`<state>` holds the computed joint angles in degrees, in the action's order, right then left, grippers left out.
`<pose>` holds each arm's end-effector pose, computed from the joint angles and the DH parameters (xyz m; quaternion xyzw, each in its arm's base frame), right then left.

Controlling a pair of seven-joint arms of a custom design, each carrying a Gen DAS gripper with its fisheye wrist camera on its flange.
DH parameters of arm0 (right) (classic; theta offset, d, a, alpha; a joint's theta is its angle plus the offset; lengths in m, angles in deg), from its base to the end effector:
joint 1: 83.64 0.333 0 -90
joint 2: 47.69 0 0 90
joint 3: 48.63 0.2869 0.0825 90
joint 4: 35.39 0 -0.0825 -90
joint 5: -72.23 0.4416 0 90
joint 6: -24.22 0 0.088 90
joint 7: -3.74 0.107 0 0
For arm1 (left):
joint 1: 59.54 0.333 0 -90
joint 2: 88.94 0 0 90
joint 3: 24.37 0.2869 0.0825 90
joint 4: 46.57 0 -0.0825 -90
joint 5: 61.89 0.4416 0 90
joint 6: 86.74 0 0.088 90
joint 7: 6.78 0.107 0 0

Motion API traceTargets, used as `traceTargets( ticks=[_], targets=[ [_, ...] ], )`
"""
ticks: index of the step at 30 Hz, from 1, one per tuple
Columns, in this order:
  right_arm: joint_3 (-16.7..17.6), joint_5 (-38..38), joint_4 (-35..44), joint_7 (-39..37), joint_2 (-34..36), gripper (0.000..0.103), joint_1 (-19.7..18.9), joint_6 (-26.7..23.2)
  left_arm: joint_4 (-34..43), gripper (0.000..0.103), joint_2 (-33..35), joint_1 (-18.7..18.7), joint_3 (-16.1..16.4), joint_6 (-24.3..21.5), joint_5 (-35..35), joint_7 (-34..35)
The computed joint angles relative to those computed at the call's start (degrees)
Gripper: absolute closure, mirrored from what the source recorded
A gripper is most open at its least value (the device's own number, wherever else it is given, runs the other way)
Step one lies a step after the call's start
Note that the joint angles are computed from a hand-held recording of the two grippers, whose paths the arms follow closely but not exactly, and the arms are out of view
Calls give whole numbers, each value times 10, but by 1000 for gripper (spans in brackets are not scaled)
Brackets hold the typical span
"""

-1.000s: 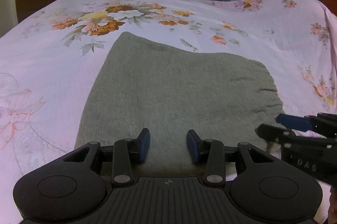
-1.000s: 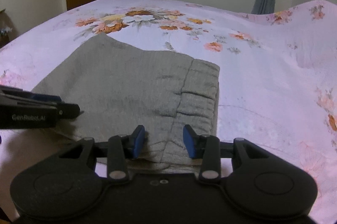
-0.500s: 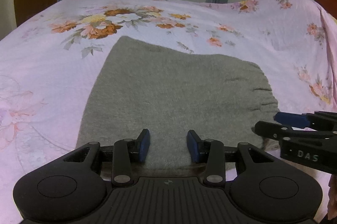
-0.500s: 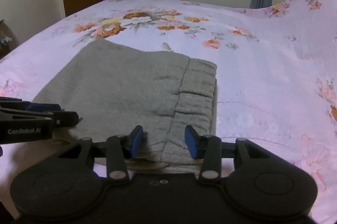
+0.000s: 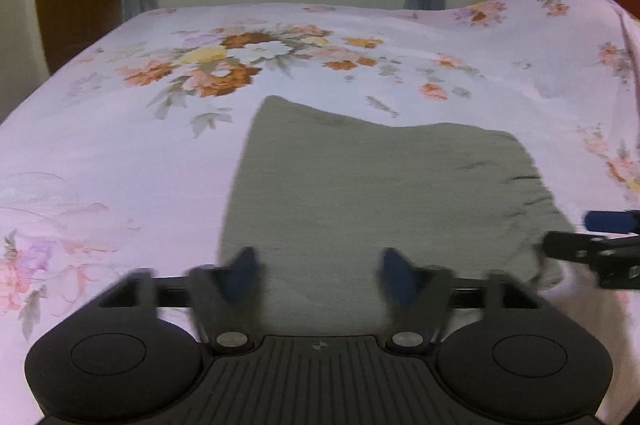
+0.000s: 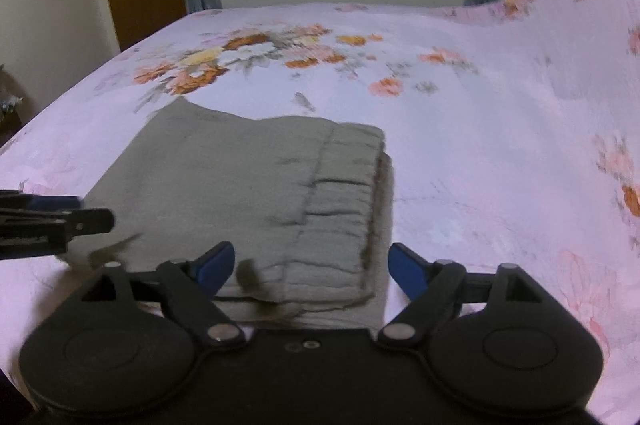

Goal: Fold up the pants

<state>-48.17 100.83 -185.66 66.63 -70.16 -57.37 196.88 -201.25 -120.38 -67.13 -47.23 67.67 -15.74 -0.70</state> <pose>0.4610 0.1926 0.4034 -0.7852 0.4816 -0.1772 0.3468 0.3957 -0.2412 0.3710 -0.7311 0.5555 -0.2594 0.2993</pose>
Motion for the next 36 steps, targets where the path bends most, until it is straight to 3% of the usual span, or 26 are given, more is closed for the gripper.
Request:
traceTargets(
  ticks=[7, 11, 19, 27, 32, 36],
  targets=[
    [-33, 56, 37, -25, 26, 12, 1, -87, -3, 29, 12, 1, 22, -2, -19, 34],
    [-40, 115, 64, -47, 46, 7, -9, -137, -9, 29, 24, 7, 34, 21, -31, 46],
    [-38, 218, 124, -106, 102, 2, -54, -250, -34, 29, 60, 33, 75, 153, -85, 85],
    [-17, 301, 176, -171, 157, 0, -97, -316, -13, 29, 121, 79, 59, 227, -124, 137],
    [-6, 346, 210, -191, 192, 12, -118, -353, -5, 33, 145, 95, 52, 266, -146, 154],
    [-2, 387, 224, -203, 210, 26, -134, -381, -14, 53, 154, 93, 62, 312, -178, 174]
  ],
)
